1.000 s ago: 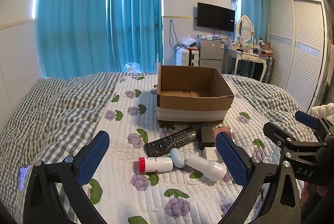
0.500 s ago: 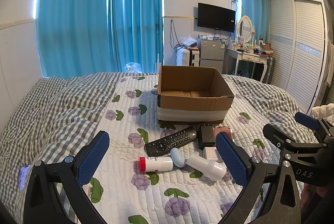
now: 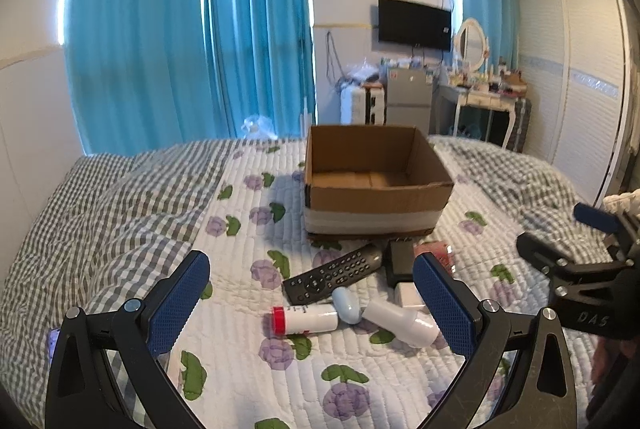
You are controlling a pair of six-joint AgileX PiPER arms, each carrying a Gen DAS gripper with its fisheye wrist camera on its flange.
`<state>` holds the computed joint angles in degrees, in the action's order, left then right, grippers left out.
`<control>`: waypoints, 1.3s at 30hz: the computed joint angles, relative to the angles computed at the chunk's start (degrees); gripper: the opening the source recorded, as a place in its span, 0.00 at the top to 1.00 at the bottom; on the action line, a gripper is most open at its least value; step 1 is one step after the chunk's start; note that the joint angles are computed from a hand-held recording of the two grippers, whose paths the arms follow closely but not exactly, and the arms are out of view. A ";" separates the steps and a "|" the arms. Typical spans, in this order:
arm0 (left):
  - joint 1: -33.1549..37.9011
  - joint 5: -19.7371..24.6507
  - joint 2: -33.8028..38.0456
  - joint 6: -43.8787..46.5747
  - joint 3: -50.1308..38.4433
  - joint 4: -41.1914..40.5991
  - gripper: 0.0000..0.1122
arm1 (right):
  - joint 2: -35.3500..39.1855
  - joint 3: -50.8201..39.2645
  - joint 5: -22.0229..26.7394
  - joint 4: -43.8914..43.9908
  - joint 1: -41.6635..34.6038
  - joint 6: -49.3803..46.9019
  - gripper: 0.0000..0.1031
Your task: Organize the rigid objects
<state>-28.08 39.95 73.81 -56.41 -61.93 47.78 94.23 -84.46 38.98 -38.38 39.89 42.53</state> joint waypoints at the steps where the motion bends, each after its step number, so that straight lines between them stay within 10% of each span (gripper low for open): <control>1: 0.89 -0.35 1.00 1.07 -0.58 -1.37 0.08 | 1.11 -1.33 0.34 1.87 -0.81 -2.11 0.00; 12: 5.65 -1.43 13.30 5.03 -3.80 -6.93 0.08 | 22.75 -21.18 7.42 27.18 -8.67 -24.71 0.02; 21: 5.91 -2.22 19.29 5.31 -4.57 -9.20 0.08 | 33.77 -30.22 12.70 37.50 -10.79 -32.26 0.39; 39: 0.96 0.77 30.19 19.34 -16.04 -31.84 0.14 | 18.73 -13.08 4.26 31.64 -15.17 -28.86 0.44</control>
<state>-27.12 40.71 104.00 -37.07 -77.97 15.94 112.96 -97.54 43.24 -6.74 24.72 13.66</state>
